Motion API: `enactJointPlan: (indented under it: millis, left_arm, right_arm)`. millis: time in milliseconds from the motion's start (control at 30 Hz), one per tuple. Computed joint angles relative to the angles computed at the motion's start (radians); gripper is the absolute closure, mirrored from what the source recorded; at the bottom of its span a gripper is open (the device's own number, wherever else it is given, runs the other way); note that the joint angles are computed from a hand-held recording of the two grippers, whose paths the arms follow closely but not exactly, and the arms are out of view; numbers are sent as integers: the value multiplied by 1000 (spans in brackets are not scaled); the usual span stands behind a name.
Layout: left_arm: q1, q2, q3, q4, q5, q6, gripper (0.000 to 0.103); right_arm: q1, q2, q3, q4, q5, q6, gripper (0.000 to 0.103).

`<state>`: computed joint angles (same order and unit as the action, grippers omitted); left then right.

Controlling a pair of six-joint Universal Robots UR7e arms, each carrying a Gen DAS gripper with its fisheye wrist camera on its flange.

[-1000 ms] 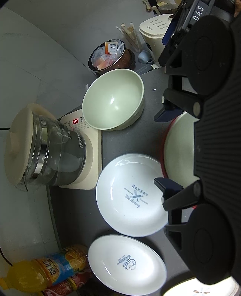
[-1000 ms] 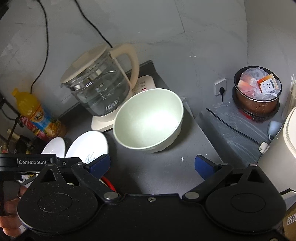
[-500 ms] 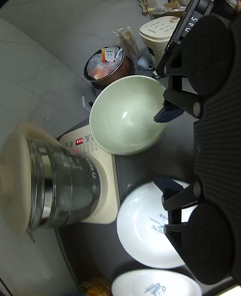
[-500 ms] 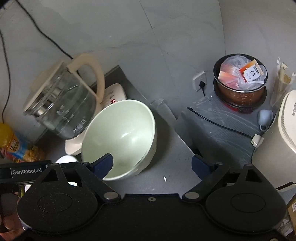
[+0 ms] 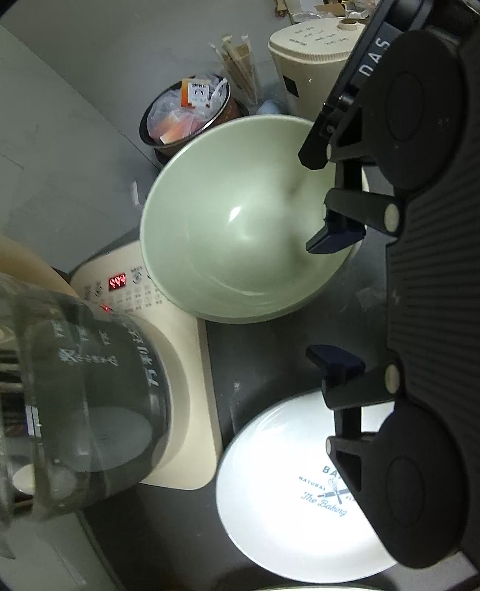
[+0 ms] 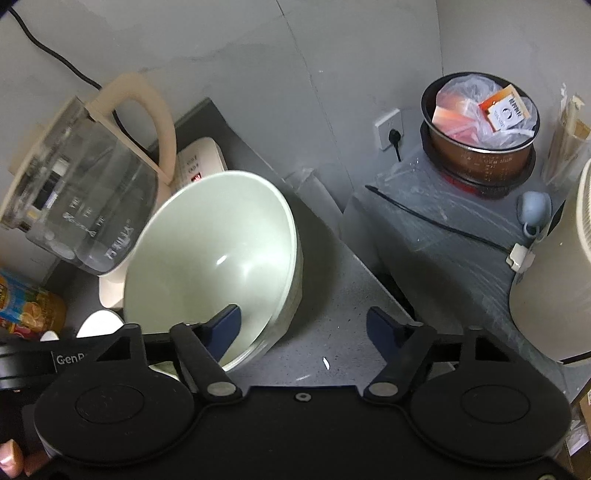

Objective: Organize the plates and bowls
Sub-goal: 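Move the right gripper to the smaller cream bowl and grasp its rim, then lift the smaller cream bowl with the right gripper and carry it over the stacked bowls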

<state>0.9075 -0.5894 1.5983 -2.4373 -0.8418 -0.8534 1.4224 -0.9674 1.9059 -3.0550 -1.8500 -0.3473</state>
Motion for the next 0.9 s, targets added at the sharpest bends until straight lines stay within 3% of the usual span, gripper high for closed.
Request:
enactJointPlan:
  millis: [167, 267, 333, 900]
  left_arm:
    - [16, 19, -17, -18, -22, -3, 72]
    - [21, 30, -33, -28, -41, 4, 83]
    - [19, 35, -40, -16, -35, -5, 84]
    - [-76, -48, 96, -114, 13, -49, 84]
  right_arm:
    - [-11, 19, -25, 32, 12, 27, 51]
    - [-15, 13, -25, 54, 59, -2, 78]
    - [0, 15, -19, 34, 24, -26, 79]
    - [13, -127, 110, -20, 133, -65, 79]
